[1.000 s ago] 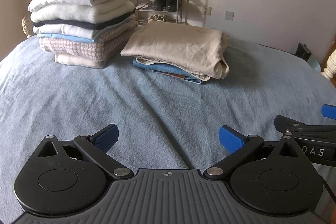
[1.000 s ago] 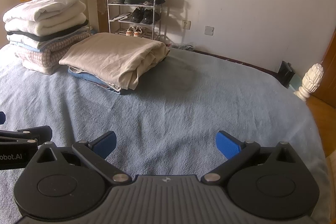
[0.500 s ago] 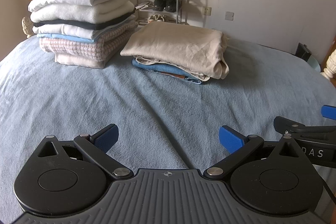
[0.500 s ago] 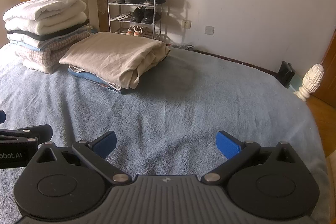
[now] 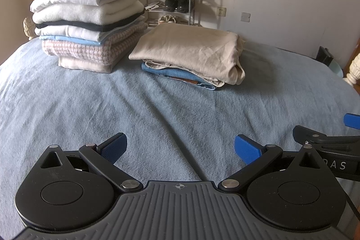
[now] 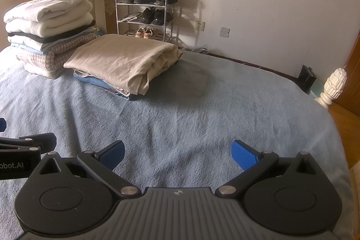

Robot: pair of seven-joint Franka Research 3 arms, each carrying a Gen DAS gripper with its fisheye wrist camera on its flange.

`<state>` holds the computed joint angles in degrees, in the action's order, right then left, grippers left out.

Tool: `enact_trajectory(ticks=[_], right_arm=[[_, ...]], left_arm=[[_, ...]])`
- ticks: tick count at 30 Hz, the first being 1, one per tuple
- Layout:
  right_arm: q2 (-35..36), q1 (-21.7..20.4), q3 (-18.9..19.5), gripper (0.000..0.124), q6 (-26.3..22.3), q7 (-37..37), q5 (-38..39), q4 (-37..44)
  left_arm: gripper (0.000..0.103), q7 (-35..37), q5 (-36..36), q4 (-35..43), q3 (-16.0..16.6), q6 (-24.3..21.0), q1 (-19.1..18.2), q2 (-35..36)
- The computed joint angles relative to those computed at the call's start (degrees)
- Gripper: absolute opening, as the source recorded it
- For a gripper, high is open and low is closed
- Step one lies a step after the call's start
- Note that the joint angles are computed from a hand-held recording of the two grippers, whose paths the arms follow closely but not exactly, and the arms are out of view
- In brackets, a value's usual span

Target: Fold clothes

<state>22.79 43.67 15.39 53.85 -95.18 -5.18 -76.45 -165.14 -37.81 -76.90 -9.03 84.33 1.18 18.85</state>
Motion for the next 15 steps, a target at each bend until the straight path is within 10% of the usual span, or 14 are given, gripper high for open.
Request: enact_trajectory(ticks=[15], right_arm=[[0.3, 0.1, 0.0, 0.103, -0.2, -0.2, 0.0, 0.5]], left_arm=[[0.103, -0.2, -0.2, -0.1, 0.0, 0.2, 0.0, 0.0]])
